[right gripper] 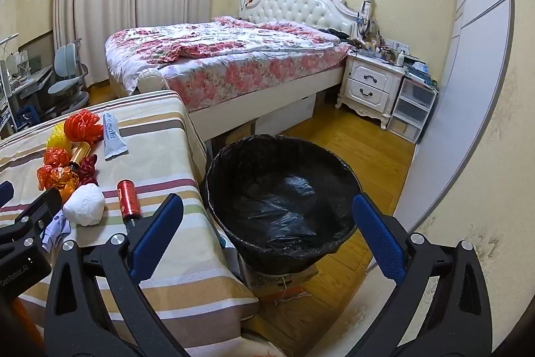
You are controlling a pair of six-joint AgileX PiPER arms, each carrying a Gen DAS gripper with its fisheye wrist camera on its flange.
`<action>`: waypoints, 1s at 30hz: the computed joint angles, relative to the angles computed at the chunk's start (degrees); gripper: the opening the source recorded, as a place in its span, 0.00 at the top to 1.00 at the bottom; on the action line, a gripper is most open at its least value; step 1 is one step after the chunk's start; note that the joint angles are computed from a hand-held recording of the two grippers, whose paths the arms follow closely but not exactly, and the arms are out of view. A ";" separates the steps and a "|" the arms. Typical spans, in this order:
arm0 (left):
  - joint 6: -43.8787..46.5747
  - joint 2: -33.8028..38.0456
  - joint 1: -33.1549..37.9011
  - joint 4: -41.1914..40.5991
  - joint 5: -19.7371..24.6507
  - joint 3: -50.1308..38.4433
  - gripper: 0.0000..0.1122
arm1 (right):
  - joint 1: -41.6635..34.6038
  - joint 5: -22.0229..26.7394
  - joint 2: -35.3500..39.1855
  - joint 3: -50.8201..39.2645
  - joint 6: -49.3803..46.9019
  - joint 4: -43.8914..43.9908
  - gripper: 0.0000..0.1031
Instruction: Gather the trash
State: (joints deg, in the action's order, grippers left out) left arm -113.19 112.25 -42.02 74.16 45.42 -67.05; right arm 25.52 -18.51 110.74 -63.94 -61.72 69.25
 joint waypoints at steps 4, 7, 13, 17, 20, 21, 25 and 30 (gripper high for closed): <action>0.55 0.51 -0.59 -0.34 1.13 -0.68 0.14 | -0.17 0.11 -0.12 0.25 1.49 -1.39 0.04; -0.04 0.06 -0.17 -0.17 0.19 -0.09 0.14 | -0.15 0.22 -0.16 0.20 0.53 -0.41 0.04; 0.02 0.11 -0.02 -0.29 0.11 -0.02 0.14 | 0.66 -0.19 0.21 -0.19 -1.84 2.28 0.04; -0.39 0.19 0.13 0.23 0.01 0.35 0.14 | -0.39 0.61 -0.11 0.41 2.11 -1.75 0.04; -0.13 0.32 0.00 -0.15 0.29 0.04 0.14 | -0.34 0.53 -0.08 0.44 2.07 -1.67 0.04; 0.03 0.37 -0.04 -0.23 0.40 -0.07 0.14 | -0.28 0.49 -0.17 0.51 2.02 -1.57 0.04; -0.32 0.65 0.10 0.16 0.28 0.02 0.14 | -0.62 0.60 0.00 0.79 3.52 -3.21 0.04; -0.24 0.80 0.10 0.13 0.28 -0.05 0.14 | -0.70 0.85 -0.02 0.66 3.04 -2.71 0.04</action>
State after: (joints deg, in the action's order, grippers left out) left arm -113.43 113.04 -41.93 74.29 45.70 -67.10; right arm 24.82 -17.66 110.72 -63.27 -58.69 66.54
